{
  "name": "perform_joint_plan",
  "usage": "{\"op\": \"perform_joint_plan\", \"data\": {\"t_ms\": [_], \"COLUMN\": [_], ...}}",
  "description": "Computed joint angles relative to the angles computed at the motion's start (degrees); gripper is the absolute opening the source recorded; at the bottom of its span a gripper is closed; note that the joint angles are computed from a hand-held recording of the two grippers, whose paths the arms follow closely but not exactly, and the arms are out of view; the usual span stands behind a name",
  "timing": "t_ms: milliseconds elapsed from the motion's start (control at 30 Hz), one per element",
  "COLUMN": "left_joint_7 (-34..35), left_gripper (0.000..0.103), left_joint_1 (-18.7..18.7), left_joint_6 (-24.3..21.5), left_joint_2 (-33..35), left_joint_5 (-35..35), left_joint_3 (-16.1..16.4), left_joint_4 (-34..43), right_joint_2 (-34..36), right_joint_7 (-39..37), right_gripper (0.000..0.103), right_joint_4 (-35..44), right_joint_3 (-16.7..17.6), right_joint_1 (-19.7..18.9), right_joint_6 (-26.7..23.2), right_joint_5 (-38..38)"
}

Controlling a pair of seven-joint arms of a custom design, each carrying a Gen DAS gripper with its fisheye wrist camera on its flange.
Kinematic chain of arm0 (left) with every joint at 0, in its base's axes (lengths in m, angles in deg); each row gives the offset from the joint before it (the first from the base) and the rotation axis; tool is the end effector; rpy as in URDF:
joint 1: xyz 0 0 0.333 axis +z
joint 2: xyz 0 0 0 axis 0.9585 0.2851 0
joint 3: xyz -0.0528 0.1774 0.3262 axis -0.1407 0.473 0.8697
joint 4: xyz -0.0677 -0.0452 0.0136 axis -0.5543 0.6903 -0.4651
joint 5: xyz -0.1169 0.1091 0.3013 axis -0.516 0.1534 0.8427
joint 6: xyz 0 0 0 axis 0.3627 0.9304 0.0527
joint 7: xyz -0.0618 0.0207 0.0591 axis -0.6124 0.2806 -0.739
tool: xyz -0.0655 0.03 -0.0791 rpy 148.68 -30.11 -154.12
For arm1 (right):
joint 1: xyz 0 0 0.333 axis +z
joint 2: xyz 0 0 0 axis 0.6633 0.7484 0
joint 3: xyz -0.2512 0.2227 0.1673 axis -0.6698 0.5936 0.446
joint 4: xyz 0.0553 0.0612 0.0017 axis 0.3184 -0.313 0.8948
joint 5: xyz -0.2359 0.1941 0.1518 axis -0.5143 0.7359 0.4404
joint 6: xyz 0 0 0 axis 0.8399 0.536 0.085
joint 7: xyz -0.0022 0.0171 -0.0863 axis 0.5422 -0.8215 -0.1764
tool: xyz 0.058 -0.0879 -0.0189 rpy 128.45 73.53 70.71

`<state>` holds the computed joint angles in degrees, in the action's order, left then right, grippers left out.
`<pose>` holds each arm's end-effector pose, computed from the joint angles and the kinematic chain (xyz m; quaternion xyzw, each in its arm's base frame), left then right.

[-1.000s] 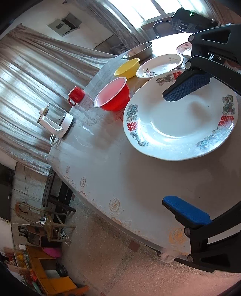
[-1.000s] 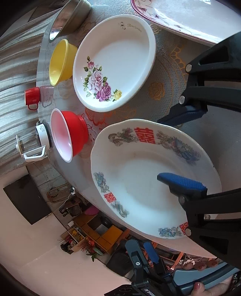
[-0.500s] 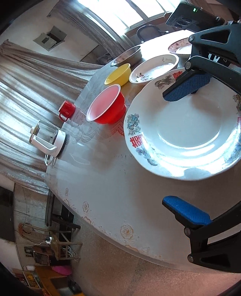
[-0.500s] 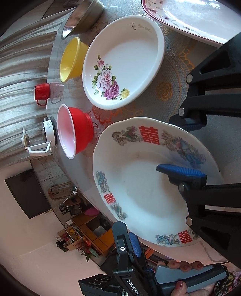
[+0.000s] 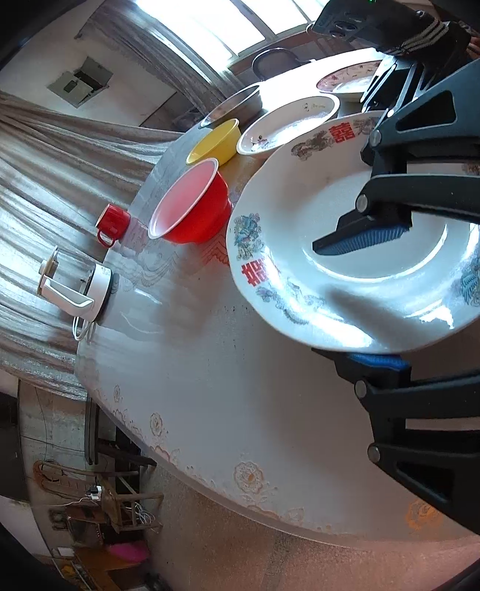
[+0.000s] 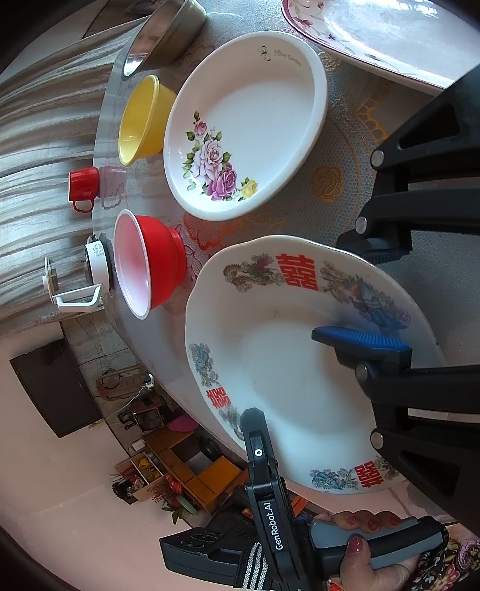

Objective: Organize plates and bowls
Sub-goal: 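Lift the red-character plate and carry it over the pink-rimmed floral plate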

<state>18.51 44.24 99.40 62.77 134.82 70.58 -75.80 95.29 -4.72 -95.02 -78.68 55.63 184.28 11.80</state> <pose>0.5387 -0.3817 0.3458 -0.7310 0.5873 -0.3300 0.1088 0.6029 0.1826 0.3180 -0.7571 0.5298 -0.0662 0.3764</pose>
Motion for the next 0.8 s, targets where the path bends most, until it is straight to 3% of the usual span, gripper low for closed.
{"op": "perform_joint_plan", "data": {"t_ms": [333, 800], "left_joint_7": [-5.7, -4.1], "left_gripper": [0.032, 0.031], "left_joint_1": [-1.1, 0.0], "left_joint_6": [4.0, -3.7], "left_joint_2": [0.9, -0.7], "left_joint_5": [6.2, 7.3], "left_joint_3": [3.2, -1.8], "left_joint_4": [0.8, -0.8], "right_joint_2": [0.0, -0.2], "right_joint_7": [-0.2, -0.7], "right_gripper": [0.03, 0.028], "right_joint_4": [0.0, -0.4], "right_joint_3": [0.0, -0.4], "right_joint_1": [0.2, -1.0], "right_joint_6": [0.3, -3.3], "right_joint_5": [0.2, 1.9]}}
